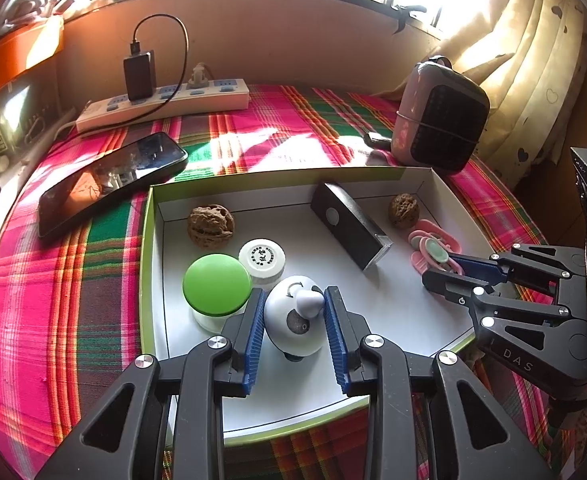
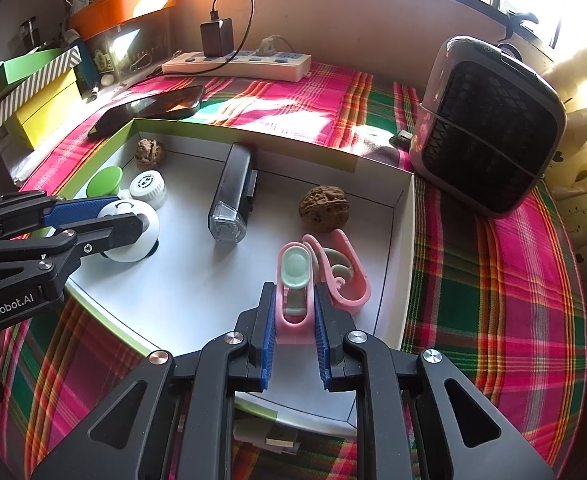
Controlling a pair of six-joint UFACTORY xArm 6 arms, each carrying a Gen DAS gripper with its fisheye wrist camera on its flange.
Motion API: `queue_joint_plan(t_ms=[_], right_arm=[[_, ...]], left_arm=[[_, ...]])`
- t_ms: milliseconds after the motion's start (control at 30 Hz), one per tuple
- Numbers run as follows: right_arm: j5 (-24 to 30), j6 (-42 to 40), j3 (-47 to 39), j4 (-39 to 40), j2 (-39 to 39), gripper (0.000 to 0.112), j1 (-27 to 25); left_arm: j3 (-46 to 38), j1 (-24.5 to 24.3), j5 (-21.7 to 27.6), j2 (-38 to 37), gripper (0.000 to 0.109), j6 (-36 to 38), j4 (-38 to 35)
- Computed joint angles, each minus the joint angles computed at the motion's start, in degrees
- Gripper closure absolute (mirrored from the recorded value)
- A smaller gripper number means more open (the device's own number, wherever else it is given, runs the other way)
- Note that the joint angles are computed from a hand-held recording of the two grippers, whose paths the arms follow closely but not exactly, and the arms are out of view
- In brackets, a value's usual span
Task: Organize objects
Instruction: 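Lower and open the left gripper on the white toy while right gripper releases the holder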
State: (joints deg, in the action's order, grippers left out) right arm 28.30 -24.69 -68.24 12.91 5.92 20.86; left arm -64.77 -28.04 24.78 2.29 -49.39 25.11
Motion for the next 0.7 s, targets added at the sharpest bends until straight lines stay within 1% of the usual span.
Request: queue_joint_plan(t_ms=[467, 700], right_arm=[[-0.3, -0.2, 0.4, 0.9, -0.2, 0.094, 0.0], [-0.4, 0.5, 0.3, 0.7, -0.2, 0.091, 0.0]], left_arm=[[0.1, 0.0, 0.0, -0.1, 0.08, -0.1, -0.3], [0.3, -0.3, 0.9, -0.3, 0.079, -0.4, 0.4]])
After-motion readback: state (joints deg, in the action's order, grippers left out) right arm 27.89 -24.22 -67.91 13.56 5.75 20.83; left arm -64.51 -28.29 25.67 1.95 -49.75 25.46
